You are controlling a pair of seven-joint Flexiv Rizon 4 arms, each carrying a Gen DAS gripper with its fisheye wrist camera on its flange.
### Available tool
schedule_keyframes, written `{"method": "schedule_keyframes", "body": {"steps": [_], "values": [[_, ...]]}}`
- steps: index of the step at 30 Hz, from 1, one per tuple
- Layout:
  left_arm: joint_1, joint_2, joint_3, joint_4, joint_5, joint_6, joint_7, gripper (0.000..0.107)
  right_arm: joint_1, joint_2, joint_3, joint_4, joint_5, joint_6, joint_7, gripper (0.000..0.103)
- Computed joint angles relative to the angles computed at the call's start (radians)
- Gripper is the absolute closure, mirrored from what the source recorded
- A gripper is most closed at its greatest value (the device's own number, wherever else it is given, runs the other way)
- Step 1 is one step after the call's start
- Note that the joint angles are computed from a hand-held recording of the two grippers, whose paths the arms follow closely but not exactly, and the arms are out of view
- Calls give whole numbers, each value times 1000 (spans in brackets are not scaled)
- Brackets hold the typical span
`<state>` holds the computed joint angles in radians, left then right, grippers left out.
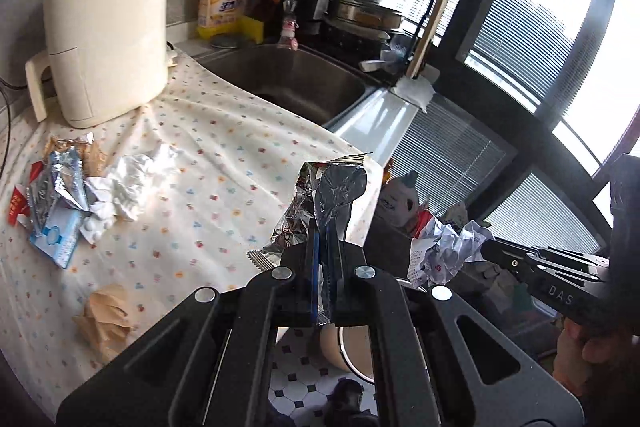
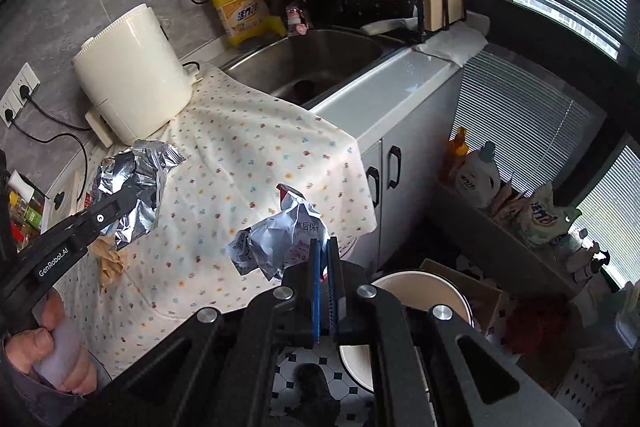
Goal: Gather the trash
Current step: 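Carry the foil wrappers in the left gripper over the floor bin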
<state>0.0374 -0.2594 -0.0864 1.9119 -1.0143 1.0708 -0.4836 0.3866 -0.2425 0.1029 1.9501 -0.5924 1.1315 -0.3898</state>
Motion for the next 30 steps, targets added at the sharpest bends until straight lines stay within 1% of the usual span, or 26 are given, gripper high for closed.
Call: {"method": "schedule_keyframes", "body": {"steps": [4, 7, 14, 17, 18, 19, 20, 21, 23, 30], "values": [[-36, -18, -11, 4, 63, -4, -68, 103, -41, 25, 6, 61, 51, 3, -41, 99], [-61, -31, -20, 11, 113, 3, -114, 103, -72, 23, 18, 87, 120, 5, -103, 99], [-102, -64, -34, 23, 224, 25, -262, 103, -130, -16, 62, 110, 337, -4, -311, 99], [-115, -74, -42, 39, 258, 35, -317, 103, -156, -36, 90, 98, 449, -39, -424, 95], [-119, -77, -44, 46, 269, 38, -335, 103, -164, -39, 96, 95, 482, -51, -458, 89], [-123, -80, -45, 53, 280, 40, -354, 103, -169, -38, 99, 94, 509, -65, -482, 78], [-126, -82, -47, 60, 288, 41, -372, 103, -168, -32, 92, 101, 520, -77, -482, 46], [-129, -84, -49, 67, 295, 43, -390, 103, -163, -21, 79, 116, 516, -73, -471, 35], [-135, -91, -50, 79, 314, 45, -428, 103, -175, -13, 79, 125, 536, -88, -518, 40], [-148, -126, -74, 132, 338, 58, -502, 103, -188, 41, 47, 193, 525, -111, -527, 39]]}}
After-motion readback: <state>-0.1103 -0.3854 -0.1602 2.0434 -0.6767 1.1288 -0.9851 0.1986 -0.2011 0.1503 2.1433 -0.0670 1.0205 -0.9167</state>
